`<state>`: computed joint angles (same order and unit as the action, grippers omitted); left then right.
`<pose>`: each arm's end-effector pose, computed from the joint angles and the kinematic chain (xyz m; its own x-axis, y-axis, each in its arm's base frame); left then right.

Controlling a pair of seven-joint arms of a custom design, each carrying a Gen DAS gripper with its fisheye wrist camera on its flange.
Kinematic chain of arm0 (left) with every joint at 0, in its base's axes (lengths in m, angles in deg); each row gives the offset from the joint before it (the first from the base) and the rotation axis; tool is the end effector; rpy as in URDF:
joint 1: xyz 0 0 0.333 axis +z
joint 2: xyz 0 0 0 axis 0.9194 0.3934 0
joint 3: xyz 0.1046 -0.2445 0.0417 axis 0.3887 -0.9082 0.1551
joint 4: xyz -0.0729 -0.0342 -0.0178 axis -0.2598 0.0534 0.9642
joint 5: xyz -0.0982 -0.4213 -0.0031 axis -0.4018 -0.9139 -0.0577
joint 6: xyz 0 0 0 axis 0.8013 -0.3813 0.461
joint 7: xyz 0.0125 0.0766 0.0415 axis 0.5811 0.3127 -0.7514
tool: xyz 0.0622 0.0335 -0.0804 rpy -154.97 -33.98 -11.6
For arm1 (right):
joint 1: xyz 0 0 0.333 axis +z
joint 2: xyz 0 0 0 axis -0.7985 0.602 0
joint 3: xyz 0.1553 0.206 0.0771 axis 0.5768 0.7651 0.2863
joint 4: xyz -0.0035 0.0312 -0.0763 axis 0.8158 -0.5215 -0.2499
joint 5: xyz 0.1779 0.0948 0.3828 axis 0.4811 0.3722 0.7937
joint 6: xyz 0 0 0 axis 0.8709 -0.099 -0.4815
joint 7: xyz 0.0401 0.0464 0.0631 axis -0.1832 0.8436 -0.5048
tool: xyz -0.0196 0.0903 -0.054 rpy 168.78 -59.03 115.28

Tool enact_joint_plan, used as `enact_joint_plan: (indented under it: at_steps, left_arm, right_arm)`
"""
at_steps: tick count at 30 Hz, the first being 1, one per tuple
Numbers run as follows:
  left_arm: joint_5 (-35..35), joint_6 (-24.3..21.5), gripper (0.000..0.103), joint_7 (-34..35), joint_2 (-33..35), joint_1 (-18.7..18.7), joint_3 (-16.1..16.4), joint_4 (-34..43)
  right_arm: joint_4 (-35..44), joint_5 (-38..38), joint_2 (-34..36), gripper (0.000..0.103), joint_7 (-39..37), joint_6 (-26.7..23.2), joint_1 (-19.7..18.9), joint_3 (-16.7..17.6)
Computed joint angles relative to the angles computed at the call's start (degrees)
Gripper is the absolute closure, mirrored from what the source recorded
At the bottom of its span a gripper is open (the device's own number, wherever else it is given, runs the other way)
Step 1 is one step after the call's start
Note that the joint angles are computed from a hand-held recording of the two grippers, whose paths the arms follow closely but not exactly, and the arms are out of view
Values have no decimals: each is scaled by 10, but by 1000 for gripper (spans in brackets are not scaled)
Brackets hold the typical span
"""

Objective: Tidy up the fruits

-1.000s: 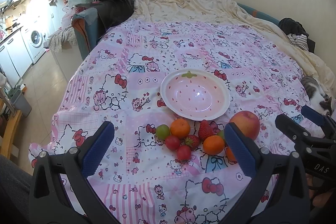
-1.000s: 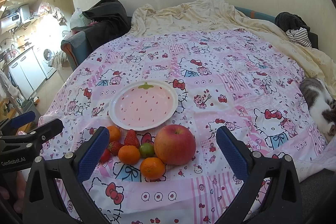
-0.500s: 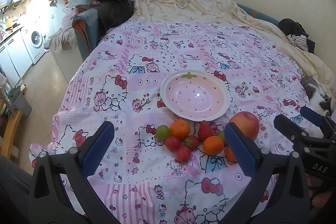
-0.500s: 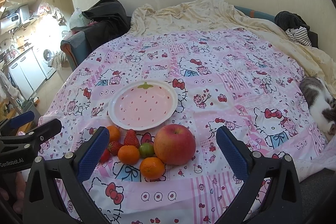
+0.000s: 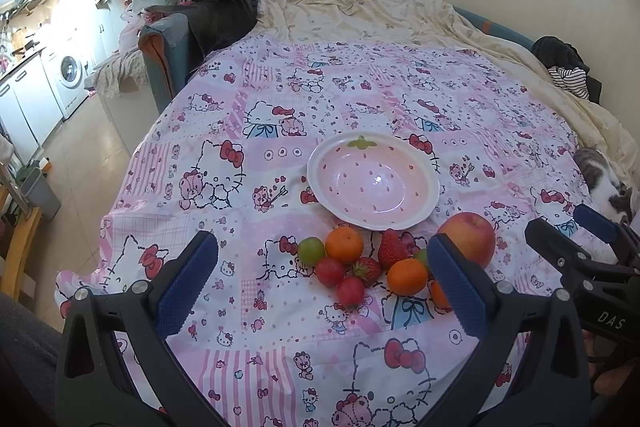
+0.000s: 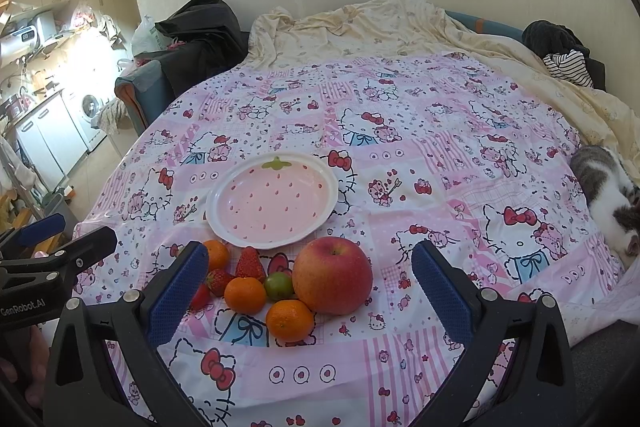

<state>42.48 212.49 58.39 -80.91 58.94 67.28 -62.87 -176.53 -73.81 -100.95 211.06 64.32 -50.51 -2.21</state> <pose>0.6161 -0.1854 0.4934 -0.6265 -0.7786 0.0351 -0.5529 0.4122 -0.7241 0.4868 0.1438 0.4832 -0.5075 -0.8527 -0.1240 -0.4982 0.4078 -0.7652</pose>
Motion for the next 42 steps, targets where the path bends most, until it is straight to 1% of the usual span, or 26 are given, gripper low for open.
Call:
enact_joint_plan:
  at_steps: [26, 29, 31, 33, 34, 35, 38, 40, 42]
  left_arm:
    - [6, -4, 0, -4, 2, 2, 0, 2]
    - [20, -2, 0, -16, 3, 2, 0, 2]
    - [38, -1, 0, -33, 6, 2, 0, 5]
    - [54, -4, 0, -55, 12, 3, 0, 12]
    - [63, -7, 0, -68, 16, 5, 1, 16]
    - [78, -6, 0, -89, 20, 6, 2, 21]
    - [103, -16, 0, -126, 31, 11, 2, 35]
    - [114, -26, 0, -143, 36, 14, 2, 42]
    - [119, -37, 0, -153, 42, 17, 0, 51]
  right_arm:
    - [-4, 0, 2, 0, 0, 4, 0, -1]
    - [-7, 10, -1, 0, -2, 9, 2, -8]
    - [-18, 29, -12, 0, -8, 25, 2, -21]
    - [-24, 46, -22, 0, -9, 26, -7, -27]
    - [-23, 59, -23, 0, -16, 26, -9, -33]
    - [-21, 85, -19, 0, -33, 27, -7, -47]
    - [-5, 238, 16, 0, -151, 37, 35, -124]
    - [24, 366, 59, 0, -250, 14, 76, -179]
    - [47, 442, 95, 0, -312, 0, 89, -201]
